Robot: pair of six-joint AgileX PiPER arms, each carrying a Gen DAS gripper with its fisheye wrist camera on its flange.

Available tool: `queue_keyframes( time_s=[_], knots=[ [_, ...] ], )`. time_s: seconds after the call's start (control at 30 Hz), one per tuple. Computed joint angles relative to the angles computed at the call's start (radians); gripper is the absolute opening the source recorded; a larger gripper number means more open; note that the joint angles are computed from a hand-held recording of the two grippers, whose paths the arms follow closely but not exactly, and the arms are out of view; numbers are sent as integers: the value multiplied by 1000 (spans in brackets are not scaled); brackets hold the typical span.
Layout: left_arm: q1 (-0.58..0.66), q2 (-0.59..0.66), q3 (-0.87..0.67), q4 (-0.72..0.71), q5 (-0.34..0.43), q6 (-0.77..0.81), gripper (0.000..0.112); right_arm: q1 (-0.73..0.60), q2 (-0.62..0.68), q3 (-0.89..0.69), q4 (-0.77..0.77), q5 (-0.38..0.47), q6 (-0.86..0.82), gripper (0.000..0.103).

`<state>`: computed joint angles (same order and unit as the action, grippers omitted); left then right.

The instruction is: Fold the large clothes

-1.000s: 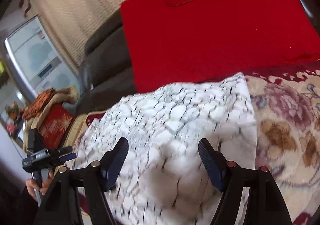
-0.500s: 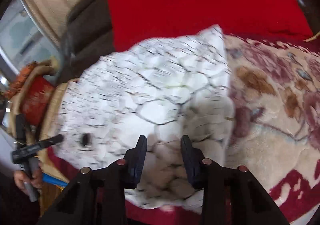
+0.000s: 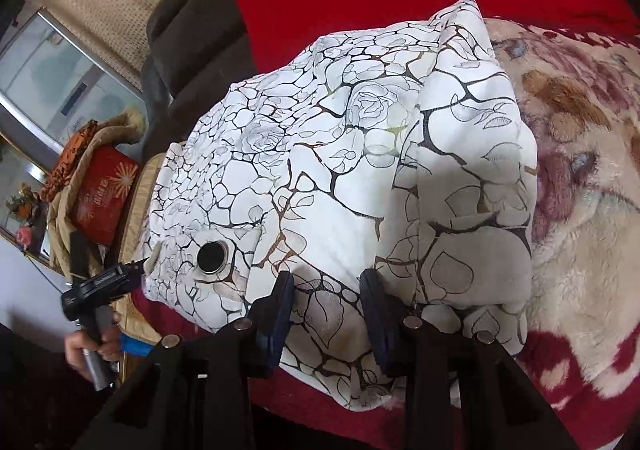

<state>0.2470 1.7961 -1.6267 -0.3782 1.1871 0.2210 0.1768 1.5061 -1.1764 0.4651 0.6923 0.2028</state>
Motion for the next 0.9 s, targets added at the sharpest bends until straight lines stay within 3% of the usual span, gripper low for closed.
queue_keyframes(
  time_s=[0.17,0.3,0.4,0.47,0.53,0.73,0.9],
  knots=[
    [26,-54,17,-18,-17,28,89,12,-49,-16,-74,42,54,39],
    [48,-115,62,-22,-60,35,89,57,-114,26,-142,-71,94,39],
    [24,-105,98,67,-76,-6,89,60,-99,32,-200,-73,155,39],
    [21,-79,107,80,-59,-26,90,23,-32,21,-123,-13,111,39],
    [37,-91,122,56,-60,-25,89,-5,-46,71,-28,-52,40,39],
    [27,-173,96,32,-15,-31,89,3,-84,21,-92,4,92,39],
    [-105,-215,21,38,4,-49,89,-6,-128,22,-161,-57,155,39]
  ],
)
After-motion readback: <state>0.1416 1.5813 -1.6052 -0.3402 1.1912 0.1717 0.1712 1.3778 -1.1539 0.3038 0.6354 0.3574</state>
